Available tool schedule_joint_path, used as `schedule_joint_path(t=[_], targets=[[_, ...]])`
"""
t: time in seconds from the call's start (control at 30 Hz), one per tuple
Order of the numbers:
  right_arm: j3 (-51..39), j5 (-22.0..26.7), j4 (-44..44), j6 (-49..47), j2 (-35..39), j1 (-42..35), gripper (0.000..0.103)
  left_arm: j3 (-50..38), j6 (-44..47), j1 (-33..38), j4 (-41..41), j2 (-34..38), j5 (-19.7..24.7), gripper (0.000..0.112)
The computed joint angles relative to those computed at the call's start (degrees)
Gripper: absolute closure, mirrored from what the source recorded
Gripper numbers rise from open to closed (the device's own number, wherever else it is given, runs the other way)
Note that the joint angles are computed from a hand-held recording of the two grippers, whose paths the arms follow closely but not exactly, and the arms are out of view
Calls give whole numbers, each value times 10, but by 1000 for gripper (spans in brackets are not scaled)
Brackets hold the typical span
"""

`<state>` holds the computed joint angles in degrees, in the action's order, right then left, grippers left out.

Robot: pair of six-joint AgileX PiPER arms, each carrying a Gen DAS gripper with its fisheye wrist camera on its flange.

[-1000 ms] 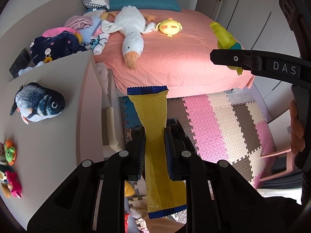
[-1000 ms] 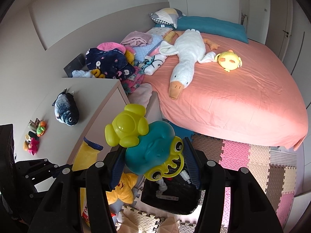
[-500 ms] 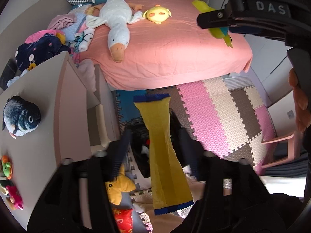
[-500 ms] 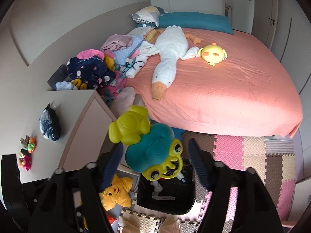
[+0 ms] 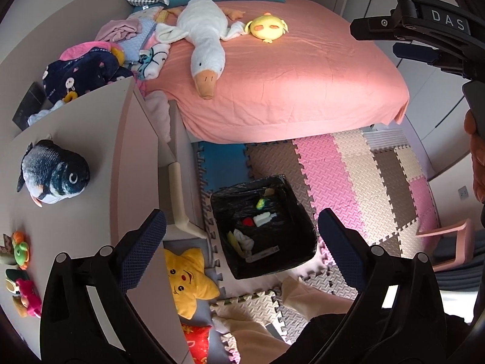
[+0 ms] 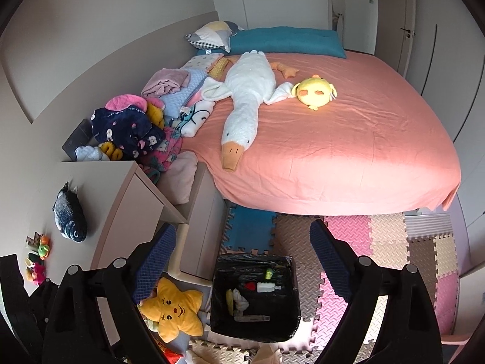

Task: Collect trash
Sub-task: 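Carry packet and frog over the black bin and open both tools to drop them, then raise both open tools from the bin and move back over the desk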

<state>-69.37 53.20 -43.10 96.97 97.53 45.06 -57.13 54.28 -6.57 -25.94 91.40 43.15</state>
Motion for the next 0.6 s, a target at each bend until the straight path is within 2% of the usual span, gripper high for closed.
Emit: schedule_joint_path(t=[0.33, 0.6], targets=[[-55, 5, 7, -22, 37, 15, 14, 0, 33, 54, -14, -7, 16, 16], [-141, 12, 20, -67, 92, 32, 14, -3, 67, 126, -28, -6, 34, 16]])
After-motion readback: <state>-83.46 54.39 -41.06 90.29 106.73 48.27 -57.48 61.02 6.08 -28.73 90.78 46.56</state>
